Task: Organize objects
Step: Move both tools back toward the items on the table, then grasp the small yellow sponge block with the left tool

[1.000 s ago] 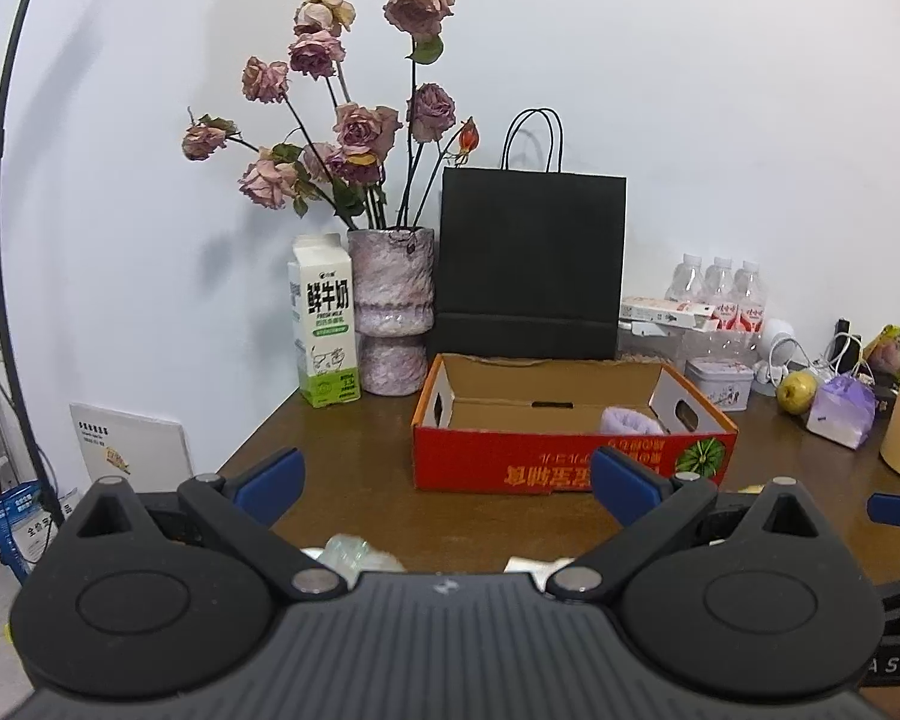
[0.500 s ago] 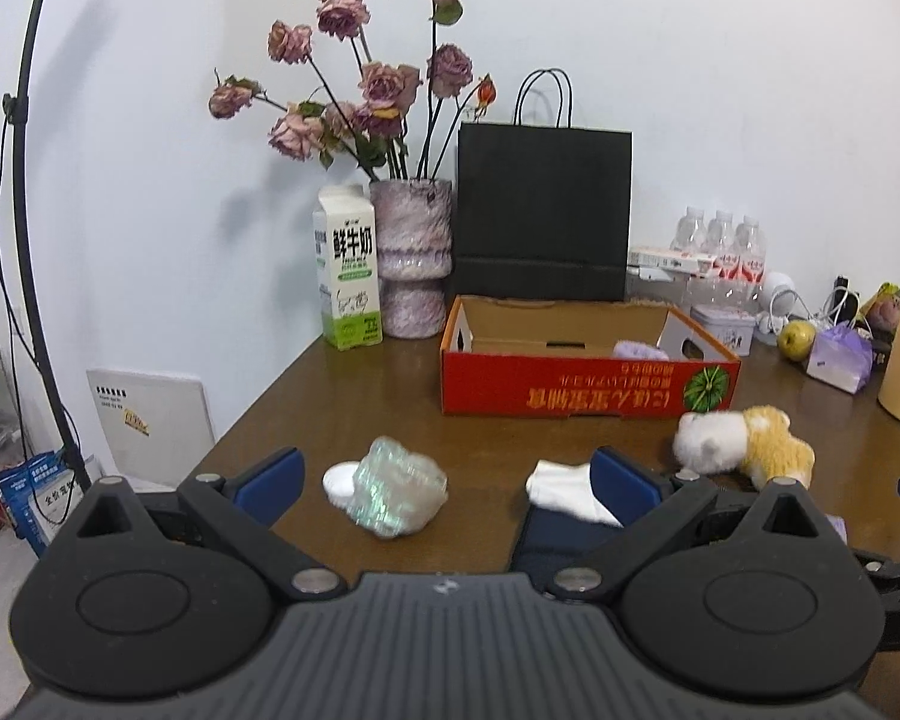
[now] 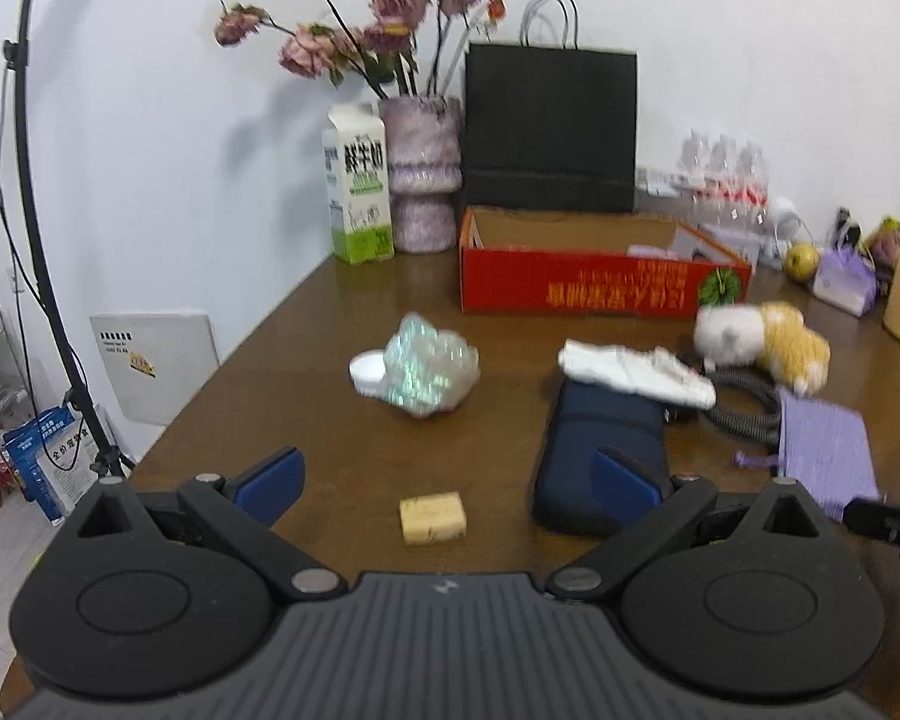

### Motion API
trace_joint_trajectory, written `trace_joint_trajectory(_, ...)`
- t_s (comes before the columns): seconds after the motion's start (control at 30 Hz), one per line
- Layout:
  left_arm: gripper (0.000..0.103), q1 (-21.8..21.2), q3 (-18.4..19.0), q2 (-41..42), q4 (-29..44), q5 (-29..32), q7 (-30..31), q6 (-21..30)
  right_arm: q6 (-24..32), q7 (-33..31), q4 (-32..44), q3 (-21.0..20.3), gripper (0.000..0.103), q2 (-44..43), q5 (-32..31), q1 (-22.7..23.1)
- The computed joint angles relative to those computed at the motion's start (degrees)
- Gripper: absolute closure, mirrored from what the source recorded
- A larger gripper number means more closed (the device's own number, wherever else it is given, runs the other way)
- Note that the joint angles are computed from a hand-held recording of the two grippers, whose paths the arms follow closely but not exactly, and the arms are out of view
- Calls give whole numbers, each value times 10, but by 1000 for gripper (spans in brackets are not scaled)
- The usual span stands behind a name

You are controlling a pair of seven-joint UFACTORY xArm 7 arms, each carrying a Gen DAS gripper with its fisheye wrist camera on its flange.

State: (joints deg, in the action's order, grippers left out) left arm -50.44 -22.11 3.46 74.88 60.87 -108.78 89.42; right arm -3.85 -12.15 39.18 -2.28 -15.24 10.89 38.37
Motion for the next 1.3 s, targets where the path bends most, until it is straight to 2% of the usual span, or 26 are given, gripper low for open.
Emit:
trace_joint_trajectory(0.1, 0, 8, 1, -14, -22, -20, -3, -30, 8, -2, -2, -4, 0, 0, 3, 4)
trace_joint_trajectory(0.33, 0, 32, 1, -29, -50, -46, -1, -63, 23, -1, 4, 14, 0, 12, 17, -17)
trace_joint_trajectory(0.57, 0, 65, 13, -32, -66, -74, -7, -87, 8, 1, 6, 20, 0, 22, 27, -27)
trace_joint_trajectory(0.63, 1, 75, 17, -36, -74, -82, -12, -107, -1, 15, 5, 37, 0, 26, 17, -47)
trace_joint_trajectory(0.67, 3, 78, 17, -36, -75, -84, -16, -111, -6, 21, 5, 41, 0, 27, 12, -52)
trace_joint_trajectory(0.73, 24, 82, 16, -36, -78, -84, -24, -119, -17, 31, 4, 42, 0, 29, 2, -53)
trace_joint_trajectory(0.77, 33, 81, 12, -29, -73, -76, -25, -102, -21, 34, 4, 39, 0, 31, -3, -50)
trace_joint_trajectory(0.83, 71, 77, 10, -26, -72, -62, -23, -99, -24, 42, 6, 33, 0, 34, -13, -45)
trace_joint_trajectory(0.97, 71, 76, 11, -32, -78, -57, -28, -103, -22, 57, 14, 34, 0, 43, -29, -47)
trace_joint_trajectory(1.23, 71, 72, 5, -35, -61, -8, -16, -86, -13, 50, 23, 1, 0, 52, -14, -14)
trace_joint_trajectory(1.3, 71, 74, 7, -31, -52, 9, -1, -88, -10, 53, 25, 14, 0, 53, -13, -27)
